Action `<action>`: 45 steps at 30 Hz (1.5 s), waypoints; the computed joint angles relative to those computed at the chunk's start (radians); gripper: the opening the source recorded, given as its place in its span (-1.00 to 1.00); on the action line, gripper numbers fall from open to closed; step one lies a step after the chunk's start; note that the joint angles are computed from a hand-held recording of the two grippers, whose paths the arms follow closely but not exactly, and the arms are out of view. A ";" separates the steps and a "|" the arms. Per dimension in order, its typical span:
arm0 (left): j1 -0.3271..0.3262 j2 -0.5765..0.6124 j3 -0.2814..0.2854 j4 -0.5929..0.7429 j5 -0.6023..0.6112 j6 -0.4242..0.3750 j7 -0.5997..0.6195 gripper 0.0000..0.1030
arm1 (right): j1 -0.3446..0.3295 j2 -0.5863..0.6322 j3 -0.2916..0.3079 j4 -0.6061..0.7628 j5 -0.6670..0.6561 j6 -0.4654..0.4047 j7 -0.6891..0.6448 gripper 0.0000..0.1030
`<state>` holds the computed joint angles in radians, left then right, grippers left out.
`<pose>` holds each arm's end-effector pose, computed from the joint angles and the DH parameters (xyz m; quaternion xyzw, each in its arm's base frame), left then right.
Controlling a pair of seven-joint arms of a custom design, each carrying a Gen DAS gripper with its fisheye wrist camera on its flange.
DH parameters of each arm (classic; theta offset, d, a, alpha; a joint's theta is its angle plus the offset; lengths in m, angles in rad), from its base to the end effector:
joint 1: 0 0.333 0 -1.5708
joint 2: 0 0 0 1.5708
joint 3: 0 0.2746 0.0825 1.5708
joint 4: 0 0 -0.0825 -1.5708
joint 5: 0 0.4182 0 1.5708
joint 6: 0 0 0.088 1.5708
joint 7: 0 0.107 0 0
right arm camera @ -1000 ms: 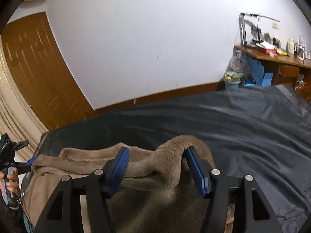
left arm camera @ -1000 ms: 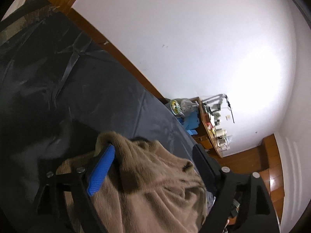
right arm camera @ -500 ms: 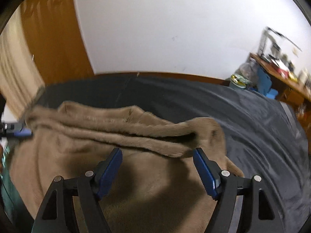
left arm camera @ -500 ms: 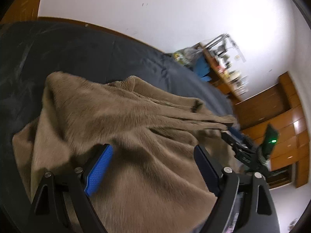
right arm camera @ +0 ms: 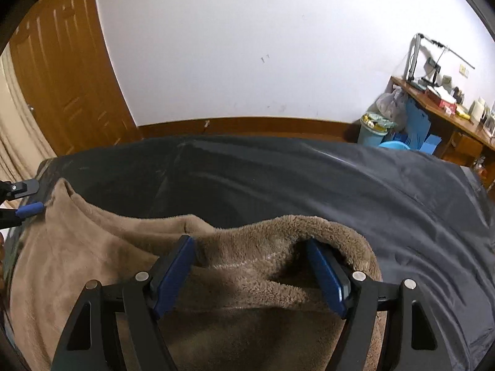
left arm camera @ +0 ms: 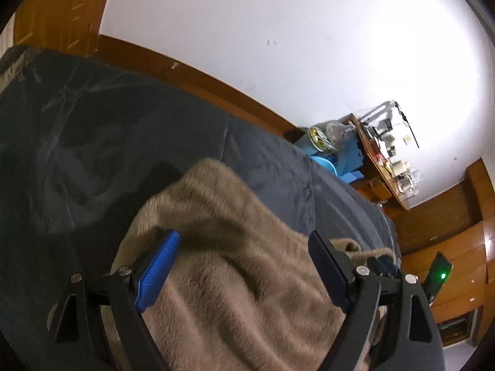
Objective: Fold clothes
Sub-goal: 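Press the folded fleece flat with both open grippers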
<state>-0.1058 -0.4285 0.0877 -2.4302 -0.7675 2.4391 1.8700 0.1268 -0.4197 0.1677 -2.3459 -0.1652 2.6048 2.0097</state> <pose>0.5007 -0.0099 0.4574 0.7119 -0.5965 0.3692 0.0335 0.4960 0.1594 0.5175 -0.6574 0.6721 -0.2219 0.2587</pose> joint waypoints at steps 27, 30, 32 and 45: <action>-0.092 -0.318 0.094 -0.303 -0.043 0.062 0.178 0.71 | 0.097 0.233 -0.034 0.240 -0.137 -0.179 -0.026 0.53; -0.096 -0.324 0.085 -0.310 -0.009 0.084 0.165 0.71 | 0.101 0.193 -0.044 0.197 -0.098 -0.156 -0.023 0.53; -0.103 -0.313 0.100 -0.295 -0.005 0.071 0.145 0.70 | 0.095 0.128 -0.035 0.145 -0.092 -0.146 0.007 0.53; -0.148 -0.161 0.005 -0.093 0.091 -0.019 -0.013 0.71 | 0.057 -0.198 0.011 -0.122 -0.003 -0.168 -0.093 0.53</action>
<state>-0.2534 -0.5896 0.0925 -2.5228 -0.6764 2.4198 1.8571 0.1838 -0.6180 0.1789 -2.4678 -0.1679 2.4373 1.9164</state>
